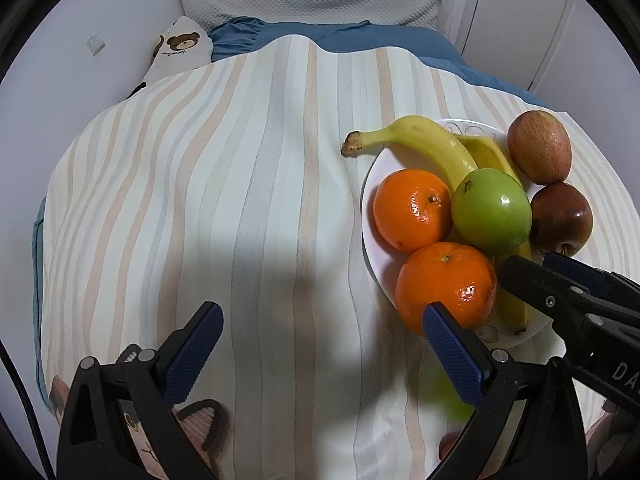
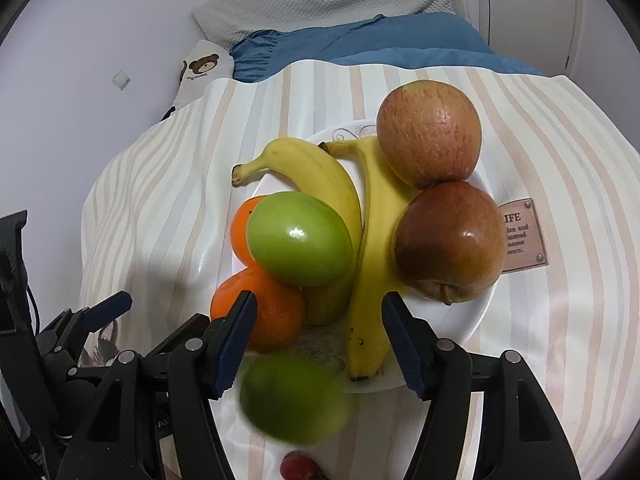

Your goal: Organize fruits

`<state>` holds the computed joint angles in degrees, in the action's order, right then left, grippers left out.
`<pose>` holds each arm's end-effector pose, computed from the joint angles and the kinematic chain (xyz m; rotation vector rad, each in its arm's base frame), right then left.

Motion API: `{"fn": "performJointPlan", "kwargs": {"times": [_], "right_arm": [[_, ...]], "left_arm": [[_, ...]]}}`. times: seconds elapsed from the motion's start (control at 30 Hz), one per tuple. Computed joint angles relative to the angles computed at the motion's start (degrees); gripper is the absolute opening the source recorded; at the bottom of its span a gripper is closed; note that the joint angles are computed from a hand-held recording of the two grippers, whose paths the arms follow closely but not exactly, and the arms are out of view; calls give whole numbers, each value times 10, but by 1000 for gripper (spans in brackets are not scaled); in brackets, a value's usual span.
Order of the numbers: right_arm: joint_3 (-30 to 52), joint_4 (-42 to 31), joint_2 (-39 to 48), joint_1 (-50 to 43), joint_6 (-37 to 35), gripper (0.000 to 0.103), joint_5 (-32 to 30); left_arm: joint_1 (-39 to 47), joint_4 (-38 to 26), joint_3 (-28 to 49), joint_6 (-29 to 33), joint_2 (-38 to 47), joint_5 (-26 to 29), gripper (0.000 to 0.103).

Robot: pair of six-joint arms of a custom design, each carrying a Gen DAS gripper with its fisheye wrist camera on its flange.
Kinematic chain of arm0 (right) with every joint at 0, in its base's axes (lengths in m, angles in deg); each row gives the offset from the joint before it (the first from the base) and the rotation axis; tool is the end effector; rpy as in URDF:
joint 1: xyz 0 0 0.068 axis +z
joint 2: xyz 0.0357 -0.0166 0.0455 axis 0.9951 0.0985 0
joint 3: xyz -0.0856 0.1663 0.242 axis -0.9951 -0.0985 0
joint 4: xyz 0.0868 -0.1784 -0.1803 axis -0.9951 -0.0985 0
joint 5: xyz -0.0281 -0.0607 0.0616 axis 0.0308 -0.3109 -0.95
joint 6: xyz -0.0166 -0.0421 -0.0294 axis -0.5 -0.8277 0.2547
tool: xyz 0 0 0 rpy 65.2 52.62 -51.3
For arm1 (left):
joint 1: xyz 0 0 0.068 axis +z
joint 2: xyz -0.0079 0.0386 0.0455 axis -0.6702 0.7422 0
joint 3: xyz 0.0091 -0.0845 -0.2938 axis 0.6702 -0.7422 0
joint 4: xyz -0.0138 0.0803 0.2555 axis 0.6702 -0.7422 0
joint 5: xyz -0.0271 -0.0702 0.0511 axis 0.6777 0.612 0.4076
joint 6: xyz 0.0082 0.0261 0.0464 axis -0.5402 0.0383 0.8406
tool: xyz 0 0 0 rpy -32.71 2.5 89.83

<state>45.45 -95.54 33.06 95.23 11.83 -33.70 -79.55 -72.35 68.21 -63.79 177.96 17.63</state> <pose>0.2685 0.0505 0.1757 0.5956 2.6555 0.2026 0.2609 -0.1957 0.1800 0.6210 2.6814 -0.0986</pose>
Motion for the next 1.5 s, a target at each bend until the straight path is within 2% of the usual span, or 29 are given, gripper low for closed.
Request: {"fn": "performJointPlan", "kwargs": {"times": [0.13,0.33,0.47,0.53,0.6,0.67,0.77,0.93,1.07,1.2,1.27,1.37,1.5], "right_arm": [[-6,-6,-12,-4,7,68,-11],[-68,-8,-86,15,39,68,-98],[-78,46,-6,78,51,68,-123],[-61,56,55,98,41,70,-112],[-55,84,102,104,26,63,-107],[-38,70,117,115,0,62,-89],[-30,51,107,132,-2,62,-66],[-79,84,53,98,48,62,-117],[-109,90,-21,61,77,62,-153],[-95,46,-104,23,82,62,-165],[-69,9,-138,2,71,62,-159],[0,-49,-141,-32,34,62,-144],[109,-118,-82,-75,-30,62,-114]], "left_arm": [[0,-4,-2,5,2,0,102],[28,-4,-51,31,-25,-21,102],[49,-2,-93,37,-34,-23,102],[48,8,-115,38,-33,-42,102],[47,18,-126,38,-32,-63,102],[53,26,-134,40,-35,-61,102],[54,29,-141,40,-45,-59,102],[40,12,-137,23,-74,-46,102],[22,-14,-116,6,-94,-30,102],[4,-49,-67,-7,-107,-10,102],[0,-64,-36,-7,-105,3,102],[10,-82,39,11,-71,29,102],[9,-107,152,44,13,46,102]]}}
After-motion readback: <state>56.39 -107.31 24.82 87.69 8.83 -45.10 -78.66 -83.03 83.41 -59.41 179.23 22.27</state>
